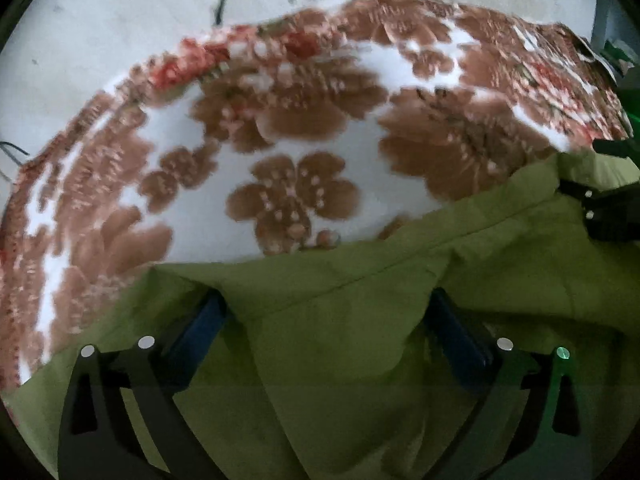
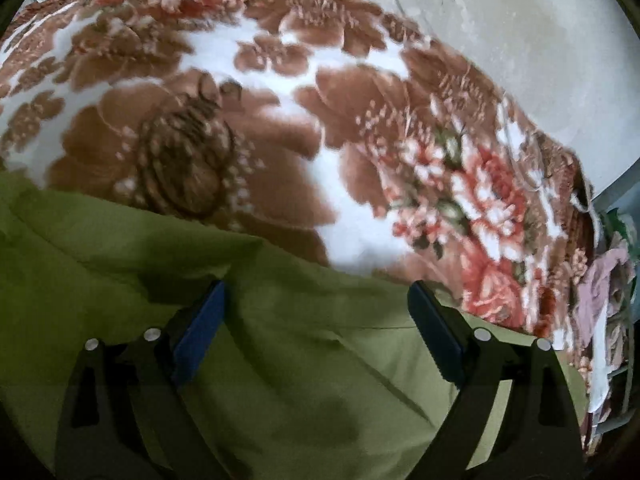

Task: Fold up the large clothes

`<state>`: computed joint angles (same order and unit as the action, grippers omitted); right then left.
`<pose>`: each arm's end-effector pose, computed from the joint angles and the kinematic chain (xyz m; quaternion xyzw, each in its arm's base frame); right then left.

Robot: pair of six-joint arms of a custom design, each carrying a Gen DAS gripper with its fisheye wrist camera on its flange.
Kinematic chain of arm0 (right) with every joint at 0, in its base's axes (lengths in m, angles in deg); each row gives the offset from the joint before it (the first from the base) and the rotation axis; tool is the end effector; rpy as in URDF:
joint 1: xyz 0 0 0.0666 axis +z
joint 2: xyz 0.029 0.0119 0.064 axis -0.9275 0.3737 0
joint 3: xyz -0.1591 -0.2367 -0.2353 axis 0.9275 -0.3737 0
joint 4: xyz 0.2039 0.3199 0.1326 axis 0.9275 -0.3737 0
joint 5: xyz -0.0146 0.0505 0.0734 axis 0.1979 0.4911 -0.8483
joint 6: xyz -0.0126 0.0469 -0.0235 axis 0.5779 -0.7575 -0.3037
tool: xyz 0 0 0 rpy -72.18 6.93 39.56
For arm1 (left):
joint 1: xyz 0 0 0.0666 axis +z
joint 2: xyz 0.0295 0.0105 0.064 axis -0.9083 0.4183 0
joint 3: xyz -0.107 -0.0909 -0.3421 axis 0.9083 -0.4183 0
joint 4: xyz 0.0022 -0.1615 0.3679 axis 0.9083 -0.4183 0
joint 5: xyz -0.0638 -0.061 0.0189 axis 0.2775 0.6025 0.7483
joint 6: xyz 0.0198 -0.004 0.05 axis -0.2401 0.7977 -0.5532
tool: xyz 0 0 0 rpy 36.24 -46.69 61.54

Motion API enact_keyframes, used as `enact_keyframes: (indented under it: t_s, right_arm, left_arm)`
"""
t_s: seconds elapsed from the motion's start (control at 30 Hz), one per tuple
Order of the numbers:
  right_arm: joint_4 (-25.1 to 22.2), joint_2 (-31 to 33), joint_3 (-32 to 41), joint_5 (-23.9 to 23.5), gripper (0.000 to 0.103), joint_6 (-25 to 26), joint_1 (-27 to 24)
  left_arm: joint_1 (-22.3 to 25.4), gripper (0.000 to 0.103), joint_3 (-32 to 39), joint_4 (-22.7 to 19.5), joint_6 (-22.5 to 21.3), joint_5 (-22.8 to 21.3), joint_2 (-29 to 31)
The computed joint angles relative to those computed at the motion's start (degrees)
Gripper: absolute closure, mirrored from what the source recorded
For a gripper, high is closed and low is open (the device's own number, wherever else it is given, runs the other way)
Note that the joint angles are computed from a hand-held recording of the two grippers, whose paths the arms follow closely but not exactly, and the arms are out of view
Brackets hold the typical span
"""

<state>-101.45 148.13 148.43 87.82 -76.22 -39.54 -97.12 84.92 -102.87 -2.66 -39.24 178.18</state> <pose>0.4872 0.2421 0.5151 -0.0144 0.9447 -0.1808 0.2731 0.4877 -0.2992 0.5086 0.2464 0.9272 -0.0309 0.2804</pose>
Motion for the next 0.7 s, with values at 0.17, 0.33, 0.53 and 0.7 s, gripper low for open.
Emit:
enact_keyframes:
  t_s: [0.17,0.33,0.53,0.7]
  right_arm:
    - [4.6,-2.4,-4.5,-0.4,0.005,3.0,-0.8]
    - [1.0,-4.3,-0.9,-1.4,0.005,1.5,-0.2]
    - [-1.7,-11.0,-0.5,-7.1,0.005,-1.7,7.2]
    - [-4.3,-13.2,-7.2,-8.3,0.005,-7.3,13.3]
  left_arm:
    - [0.4,0.004,-0.1,-0.3,-1.5,1.4,0.3]
    - [-1.4,0.005,4.2,-5.0,-1.7,-3.7,-1.2]
    - [-3.2,0.005,0.9,-7.1,3.7,0.4,-10.6]
    - [-7.6,0.005,-10.1,-8.5,4.9,-0.2,-16.8]
